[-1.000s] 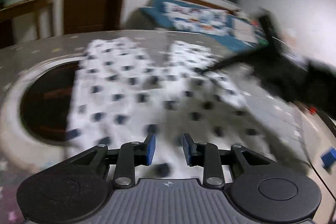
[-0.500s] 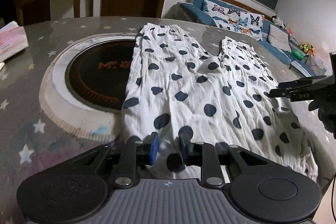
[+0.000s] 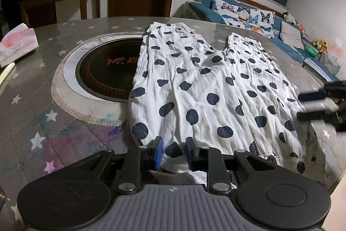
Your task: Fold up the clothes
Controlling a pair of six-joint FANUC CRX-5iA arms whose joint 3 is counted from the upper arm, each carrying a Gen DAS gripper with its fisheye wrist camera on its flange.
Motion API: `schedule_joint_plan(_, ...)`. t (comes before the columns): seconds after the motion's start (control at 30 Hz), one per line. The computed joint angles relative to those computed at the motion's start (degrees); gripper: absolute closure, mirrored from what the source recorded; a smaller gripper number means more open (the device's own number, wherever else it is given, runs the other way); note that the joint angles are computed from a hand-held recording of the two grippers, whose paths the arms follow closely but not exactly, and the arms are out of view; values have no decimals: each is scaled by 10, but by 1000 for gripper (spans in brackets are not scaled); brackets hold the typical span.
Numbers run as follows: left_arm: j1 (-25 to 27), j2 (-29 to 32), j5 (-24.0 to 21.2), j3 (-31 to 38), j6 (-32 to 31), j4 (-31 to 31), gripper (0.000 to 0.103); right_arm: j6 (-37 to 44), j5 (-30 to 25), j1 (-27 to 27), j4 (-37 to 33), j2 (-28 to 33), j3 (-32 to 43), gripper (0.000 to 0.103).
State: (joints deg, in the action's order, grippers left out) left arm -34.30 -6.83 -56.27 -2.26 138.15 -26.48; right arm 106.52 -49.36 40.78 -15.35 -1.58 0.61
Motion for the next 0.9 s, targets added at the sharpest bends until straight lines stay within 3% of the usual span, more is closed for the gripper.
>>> schedule_joint_plan(0.23,-31,-2,-34,6,33,-36,78,-15,-19,32,32,-19,-41,45)
schedule_joint_plan(0.37,-46,-3,-51,9,54,-51,78,-11,-37,25,11,-35,-47,45)
schedule_joint_plan(0.57,-37,-2,-63,26,32,-34,78,23,-81,-16,-52,-20,-3,44)
schedule_joint_plan(0.9,-19,27,-26,65,-8,-26,78,-47,-2,-50,-12,36,20,44)
